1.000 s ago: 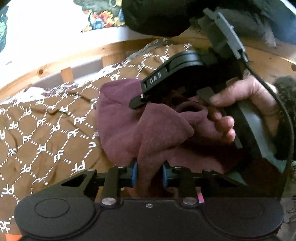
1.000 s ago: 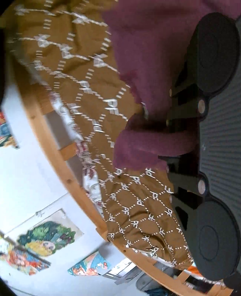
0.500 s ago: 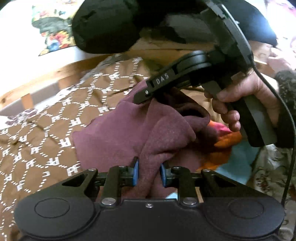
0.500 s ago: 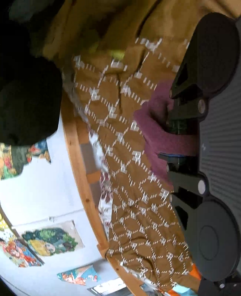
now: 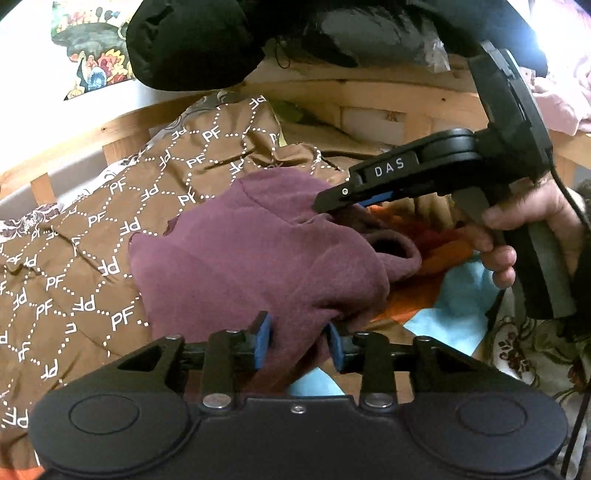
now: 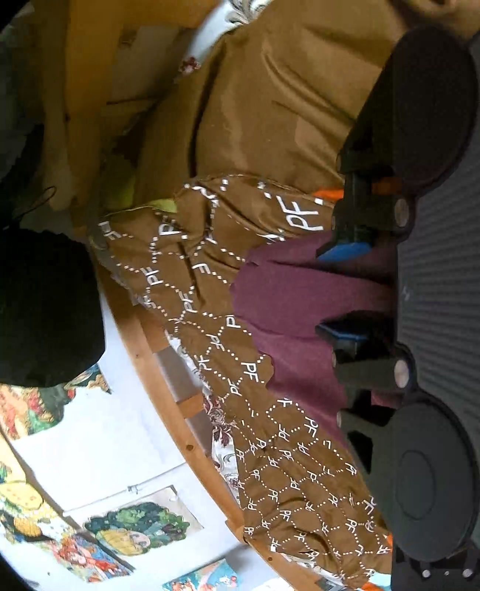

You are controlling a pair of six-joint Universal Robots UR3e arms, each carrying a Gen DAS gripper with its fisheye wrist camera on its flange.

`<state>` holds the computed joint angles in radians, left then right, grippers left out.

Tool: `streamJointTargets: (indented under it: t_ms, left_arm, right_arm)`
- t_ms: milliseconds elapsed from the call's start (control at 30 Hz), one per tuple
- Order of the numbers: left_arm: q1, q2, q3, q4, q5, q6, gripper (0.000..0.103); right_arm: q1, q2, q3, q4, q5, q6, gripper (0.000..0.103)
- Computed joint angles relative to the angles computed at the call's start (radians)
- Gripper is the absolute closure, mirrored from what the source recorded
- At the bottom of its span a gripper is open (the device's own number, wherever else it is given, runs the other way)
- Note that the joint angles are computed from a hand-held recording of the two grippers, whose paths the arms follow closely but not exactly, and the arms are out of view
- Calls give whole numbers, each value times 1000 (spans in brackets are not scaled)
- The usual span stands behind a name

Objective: Fold small clothes

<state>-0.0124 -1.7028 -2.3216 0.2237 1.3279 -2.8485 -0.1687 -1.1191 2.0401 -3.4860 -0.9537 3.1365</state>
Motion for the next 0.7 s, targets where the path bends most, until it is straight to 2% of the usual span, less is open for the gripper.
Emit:
streamJointTargets:
  t_ms: [33,100,167,333,467,533,600,633,700]
  left_arm:
    - [-2,0,-2,4,-1,-2,64]
    - [-21,-12,10,5,16,-6,64]
    - [-35,-32,30,6,29,-17,66]
    - [-45,-94,95,5,15,-118,75]
    - [-89,-142,147,-6,65,-120,74]
    - [-88,-129,133,-5,65,-101,70]
    - [-68,-94,112,-23,37,-97,56]
    - [-45,-67,95,-35,2,-103,52]
    - [-4,-16,60,-45,-62,-125,35]
  right_arm:
    - [0,1,10,-23,-5,-12,81]
    - [12,17,11,-72,-23,-35,84]
    - [27,40,1,-116,-38,-42,92]
    - [73,94,-46,-204,-121,-17,94]
    - [72,129,-96,-213,-138,-3,94]
    - [62,139,-109,-192,-128,-5,94]
    - [57,143,-109,-183,-120,-11,94]
    - [56,144,-105,-185,-119,-14,93]
    - [60,135,-95,-186,-131,-22,87]
